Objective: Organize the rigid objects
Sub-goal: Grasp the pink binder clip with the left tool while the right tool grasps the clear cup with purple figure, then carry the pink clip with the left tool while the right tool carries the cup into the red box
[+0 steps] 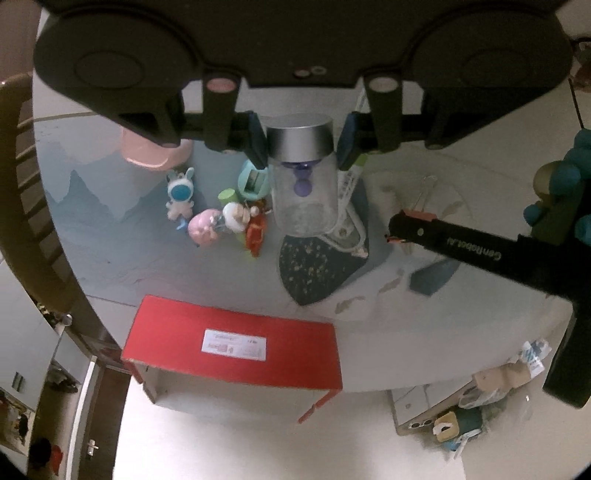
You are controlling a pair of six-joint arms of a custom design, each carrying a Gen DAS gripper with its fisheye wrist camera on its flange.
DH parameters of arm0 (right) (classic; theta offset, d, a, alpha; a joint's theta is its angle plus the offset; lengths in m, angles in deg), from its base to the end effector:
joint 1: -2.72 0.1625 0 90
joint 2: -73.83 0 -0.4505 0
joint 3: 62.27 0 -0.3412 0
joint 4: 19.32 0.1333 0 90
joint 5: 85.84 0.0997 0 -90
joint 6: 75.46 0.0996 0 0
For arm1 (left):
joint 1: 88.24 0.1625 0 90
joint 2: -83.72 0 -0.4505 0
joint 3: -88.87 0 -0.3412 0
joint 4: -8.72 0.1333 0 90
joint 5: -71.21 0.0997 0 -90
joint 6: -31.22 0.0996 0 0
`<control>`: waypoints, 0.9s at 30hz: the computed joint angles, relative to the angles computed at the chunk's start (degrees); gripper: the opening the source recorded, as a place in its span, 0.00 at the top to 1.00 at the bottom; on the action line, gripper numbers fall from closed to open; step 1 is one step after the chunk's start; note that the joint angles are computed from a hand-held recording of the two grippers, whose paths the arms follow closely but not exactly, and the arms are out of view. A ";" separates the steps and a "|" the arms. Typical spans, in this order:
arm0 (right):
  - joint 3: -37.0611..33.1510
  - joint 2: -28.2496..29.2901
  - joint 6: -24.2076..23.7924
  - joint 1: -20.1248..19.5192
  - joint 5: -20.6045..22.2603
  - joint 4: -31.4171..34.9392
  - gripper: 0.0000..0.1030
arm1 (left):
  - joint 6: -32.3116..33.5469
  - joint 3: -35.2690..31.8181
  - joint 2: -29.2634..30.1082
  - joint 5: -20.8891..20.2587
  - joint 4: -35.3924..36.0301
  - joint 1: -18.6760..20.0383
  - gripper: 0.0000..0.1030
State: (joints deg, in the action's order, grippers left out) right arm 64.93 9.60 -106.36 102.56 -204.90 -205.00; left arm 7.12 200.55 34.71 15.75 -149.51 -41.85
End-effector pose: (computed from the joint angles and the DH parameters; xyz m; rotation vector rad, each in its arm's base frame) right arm 0.1660 -0.4603 0.2449 0.6871 -2.3928 0.5986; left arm -0.2484 -0.5359 0.1274 0.4076 2.6059 -0.5631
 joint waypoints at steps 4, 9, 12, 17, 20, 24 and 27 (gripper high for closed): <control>-2.14 -0.53 2.63 1.64 -1.34 2.68 0.62 | 3.33 -1.71 -0.99 -0.92 1.00 -0.13 0.51; -5.94 -0.54 6.16 3.99 -4.53 6.53 0.62 | 8.80 -3.87 -1.71 -0.97 -0.13 -0.55 0.51; -8.34 -0.47 7.94 5.05 -6.02 9.20 0.62 | 11.42 -5.92 -1.76 -1.30 0.07 -0.48 0.51; -12.07 -0.52 9.49 5.96 -7.06 12.77 0.62 | 14.97 -10.00 -1.28 -1.39 1.29 -0.16 0.51; -14.30 -0.22 9.06 6.36 -7.95 12.49 0.62 | 16.48 -12.76 -0.49 -1.45 2.18 0.04 0.51; -18.09 0.36 8.09 5.88 -7.74 13.48 0.62 | 18.72 -16.89 1.32 -0.75 2.98 0.03 0.51; -21.21 1.02 7.23 4.80 -6.49 14.76 0.62 | 19.40 -20.34 3.05 0.26 3.94 0.05 0.51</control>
